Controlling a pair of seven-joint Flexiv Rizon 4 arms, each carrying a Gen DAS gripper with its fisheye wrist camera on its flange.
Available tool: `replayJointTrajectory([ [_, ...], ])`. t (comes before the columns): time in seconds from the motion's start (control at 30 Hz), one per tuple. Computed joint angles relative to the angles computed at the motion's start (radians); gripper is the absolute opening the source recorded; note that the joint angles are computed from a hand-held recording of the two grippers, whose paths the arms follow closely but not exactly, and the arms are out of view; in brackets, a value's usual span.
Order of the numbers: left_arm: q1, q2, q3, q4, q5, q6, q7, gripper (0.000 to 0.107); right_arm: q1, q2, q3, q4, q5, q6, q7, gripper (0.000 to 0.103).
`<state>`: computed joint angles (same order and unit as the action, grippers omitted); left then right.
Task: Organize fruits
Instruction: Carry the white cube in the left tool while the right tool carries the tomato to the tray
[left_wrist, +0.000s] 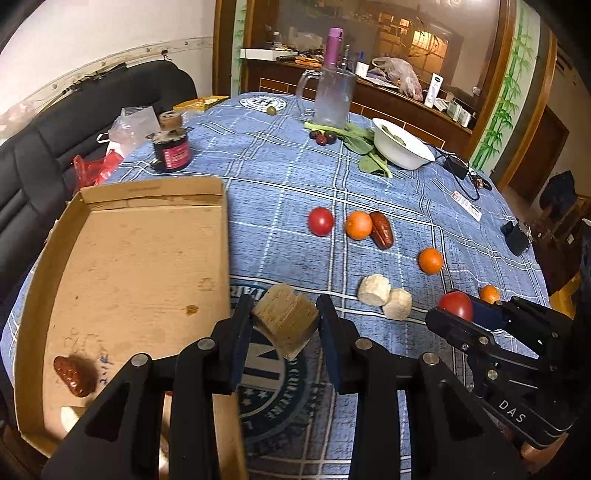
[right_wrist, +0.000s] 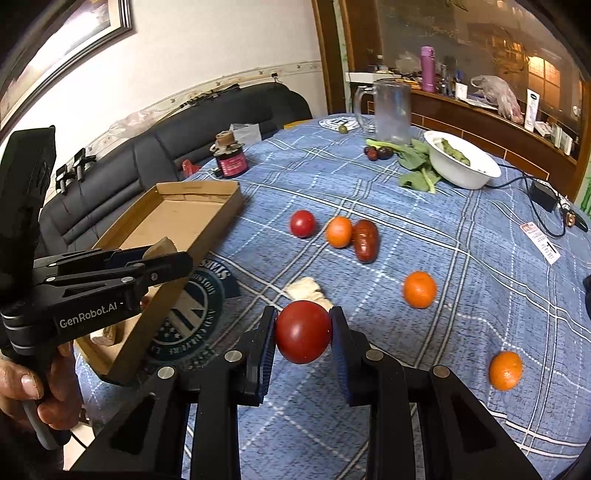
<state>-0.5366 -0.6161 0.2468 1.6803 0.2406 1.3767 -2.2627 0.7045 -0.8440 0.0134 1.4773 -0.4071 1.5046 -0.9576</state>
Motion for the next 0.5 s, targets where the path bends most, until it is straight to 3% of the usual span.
replayJointTrajectory([
  [0.5,-0.009,0.055,0.061,0.093,0.046,0.046,-0.073,0.032,0.012,-0.030,0.055,-0.070,-0.005,-0.058,-0.052,0.029],
])
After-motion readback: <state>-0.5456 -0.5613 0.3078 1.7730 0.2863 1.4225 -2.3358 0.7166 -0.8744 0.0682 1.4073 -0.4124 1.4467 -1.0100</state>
